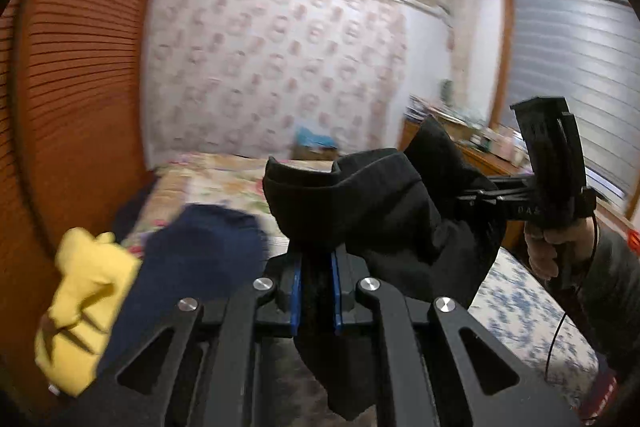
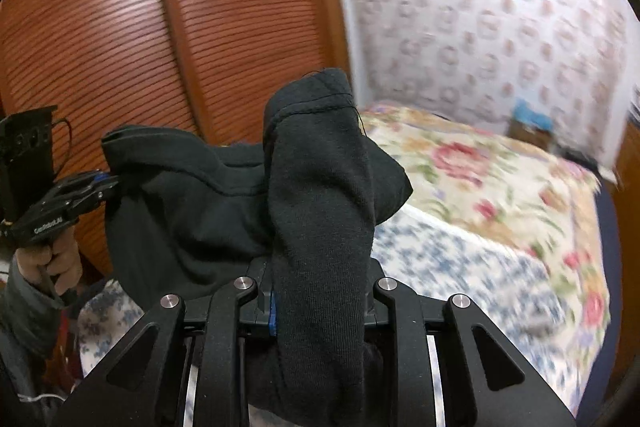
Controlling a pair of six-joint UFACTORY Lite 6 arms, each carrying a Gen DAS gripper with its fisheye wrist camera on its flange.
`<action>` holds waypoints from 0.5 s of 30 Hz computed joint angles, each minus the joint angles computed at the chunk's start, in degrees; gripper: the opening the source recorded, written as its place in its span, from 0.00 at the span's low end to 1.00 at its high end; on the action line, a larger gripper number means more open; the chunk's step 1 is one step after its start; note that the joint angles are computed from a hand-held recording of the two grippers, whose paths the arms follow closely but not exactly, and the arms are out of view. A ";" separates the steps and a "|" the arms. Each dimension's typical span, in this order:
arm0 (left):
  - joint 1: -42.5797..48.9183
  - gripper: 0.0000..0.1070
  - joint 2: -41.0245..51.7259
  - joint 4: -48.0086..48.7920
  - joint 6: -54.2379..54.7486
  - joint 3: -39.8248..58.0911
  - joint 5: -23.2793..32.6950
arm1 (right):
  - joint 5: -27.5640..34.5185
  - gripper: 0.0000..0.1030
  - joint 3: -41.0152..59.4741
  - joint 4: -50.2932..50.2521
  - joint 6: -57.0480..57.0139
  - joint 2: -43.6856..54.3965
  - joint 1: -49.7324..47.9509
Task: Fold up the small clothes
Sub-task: 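Carry the shirt with the right tool onto the navy clothes stack and release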
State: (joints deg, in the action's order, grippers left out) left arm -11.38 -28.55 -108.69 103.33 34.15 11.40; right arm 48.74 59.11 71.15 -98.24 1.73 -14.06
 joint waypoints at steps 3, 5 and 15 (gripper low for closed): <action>9.21 0.08 -2.52 0.02 1.18 -4.10 4.34 | -5.98 0.23 8.33 -2.87 6.22 5.20 11.59; 14.21 0.08 -3.77 -0.62 2.67 -7.19 6.28 | -8.91 0.23 17.50 -7.56 12.94 11.42 19.37; 34.99 0.08 4.73 -0.37 13.08 -15.36 18.15 | -12.33 0.24 61.83 -35.38 43.25 46.49 39.23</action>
